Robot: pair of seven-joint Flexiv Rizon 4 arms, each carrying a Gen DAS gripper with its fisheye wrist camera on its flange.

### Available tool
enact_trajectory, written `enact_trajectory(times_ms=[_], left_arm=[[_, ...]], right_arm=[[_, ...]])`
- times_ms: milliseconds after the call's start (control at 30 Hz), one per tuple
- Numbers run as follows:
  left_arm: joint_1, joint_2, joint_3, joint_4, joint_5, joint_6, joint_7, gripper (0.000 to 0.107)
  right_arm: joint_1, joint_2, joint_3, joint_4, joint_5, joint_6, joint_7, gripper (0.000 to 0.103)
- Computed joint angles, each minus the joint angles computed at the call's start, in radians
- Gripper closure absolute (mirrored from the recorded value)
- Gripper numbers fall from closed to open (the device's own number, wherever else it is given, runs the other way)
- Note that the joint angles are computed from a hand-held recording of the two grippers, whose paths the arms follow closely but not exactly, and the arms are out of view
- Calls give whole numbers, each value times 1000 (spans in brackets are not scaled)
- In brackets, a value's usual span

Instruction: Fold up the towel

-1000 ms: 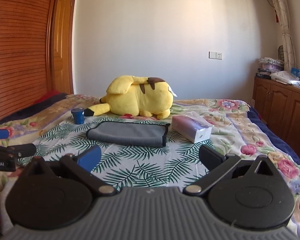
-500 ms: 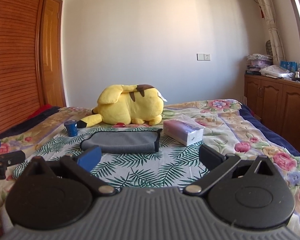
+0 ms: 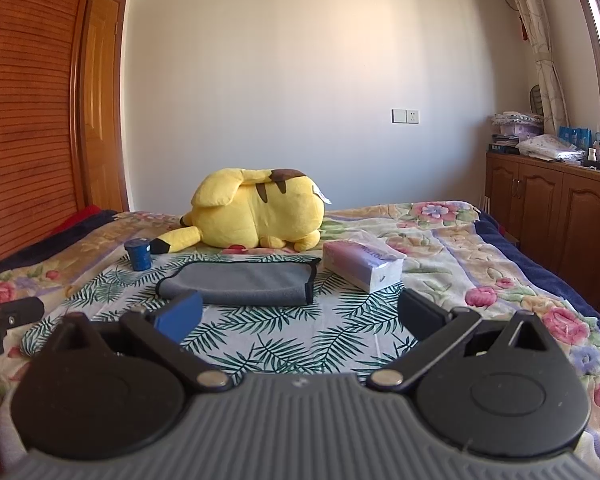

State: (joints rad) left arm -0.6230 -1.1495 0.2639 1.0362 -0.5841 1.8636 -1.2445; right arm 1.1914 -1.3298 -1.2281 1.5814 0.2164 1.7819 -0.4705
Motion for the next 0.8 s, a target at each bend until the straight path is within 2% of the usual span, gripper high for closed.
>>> enact_trajectory(times_ms=[800], left_arm=[[-2,-2,5,-1,-1,0,-4,20]], right_arm=[[-2,5,5,1,-2,1,-12,0]])
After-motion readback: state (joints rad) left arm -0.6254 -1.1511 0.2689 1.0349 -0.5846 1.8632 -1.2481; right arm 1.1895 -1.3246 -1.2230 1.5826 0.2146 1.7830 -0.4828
